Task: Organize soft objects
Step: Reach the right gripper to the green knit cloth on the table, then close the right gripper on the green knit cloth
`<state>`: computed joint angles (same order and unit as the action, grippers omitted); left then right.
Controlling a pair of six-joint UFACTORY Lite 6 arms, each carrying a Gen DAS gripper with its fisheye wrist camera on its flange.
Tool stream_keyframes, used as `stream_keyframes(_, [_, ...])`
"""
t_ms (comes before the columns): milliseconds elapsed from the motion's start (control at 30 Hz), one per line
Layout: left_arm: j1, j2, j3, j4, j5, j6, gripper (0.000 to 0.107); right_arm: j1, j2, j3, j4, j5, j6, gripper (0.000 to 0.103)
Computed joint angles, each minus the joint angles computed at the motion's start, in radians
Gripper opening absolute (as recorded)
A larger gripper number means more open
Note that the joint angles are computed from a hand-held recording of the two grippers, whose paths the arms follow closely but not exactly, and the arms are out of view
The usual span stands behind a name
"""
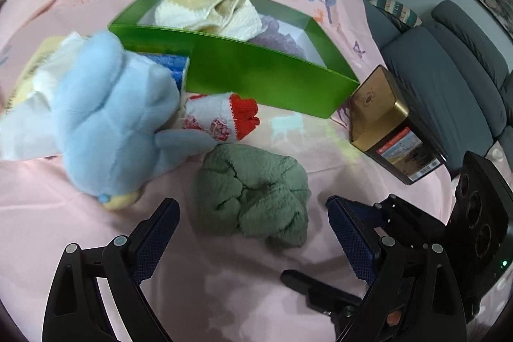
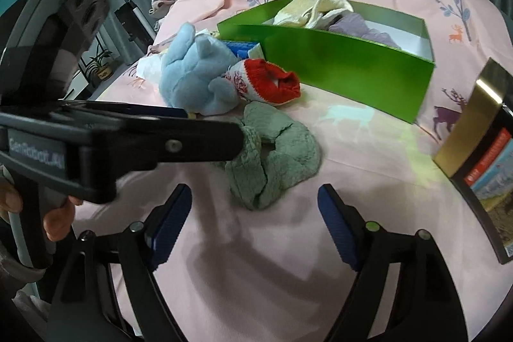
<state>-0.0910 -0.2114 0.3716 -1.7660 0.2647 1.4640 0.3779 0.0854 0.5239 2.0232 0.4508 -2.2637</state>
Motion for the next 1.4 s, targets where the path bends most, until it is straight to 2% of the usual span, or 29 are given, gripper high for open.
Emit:
stream_keyframes(167, [0.006, 0.092, 0.036, -0.149, 0.021, 0.163, 0.094, -0.011, 0.084, 0.065, -0.023, 0.010, 0.020, 0.070])
stream_keyframes(333, [0.052, 0.163, 0.060, -0.179, 0.051, 0.202, 0.081, -0.013, 0.126, 0.103, -0.029, 0.024, 0.027, 0.063])
stream_keyframes(433, [0.055, 0.174, 0.056, -0.207, 0.067, 0.237, 0.068, -0.007, 0.136, 0.103, 0.014, 0.028, -0.015, 0.055])
stream_keyframes(533, [0.055, 0.180, 0.063, -0.147, 0.063, 0.191, 0.054, 0.001, 0.145, 0.107, 0.025, 0.031, -0.030, 0.042])
stream_keyframes(600, [0.078, 0.182, 0.067, -0.042, 0.108, 0.106, 0.035, 0.003, 0.154, 0.118, 0.002, 0.031, -0.009, 0.028])
stream_keyframes(800, [0.088, 0.148, 0.045, 0.018, 0.153, 0.043, 0.030, 0.007, 0.135, 0.100, 0.012, 0.034, -0.020, 0.015])
stream_keyframes(933, [0.053, 0.069, 0.013, 0.072, 0.126, -0.037, 0.029, 0.021, 0.068, 0.045, 0.053, 0.020, -0.067, 0.013])
stream_keyframes(1067, [0.027, -0.118, -0.045, 0.265, 0.101, -0.252, 0.029, 0.024, -0.043, -0.025, 0.096, 0.003, -0.108, 0.012])
stream_keyframes(1200, [-0.004, -0.303, -0.089, 0.493, 0.106, -0.510, 0.029, -0.019, -0.190, -0.104, 0.023, 0.041, -0.043, 0.012])
stream_keyframes(1300, [-0.018, -0.361, -0.093, 0.567, 0.119, -0.594, 0.029, -0.026, -0.288, -0.157, -0.008, 0.031, -0.009, 0.012])
stream_keyframes(1400, [-0.039, -0.435, -0.112, 0.657, 0.132, -0.704, 0.023, -0.015, -0.365, -0.189, -0.029, 0.005, 0.018, 0.012])
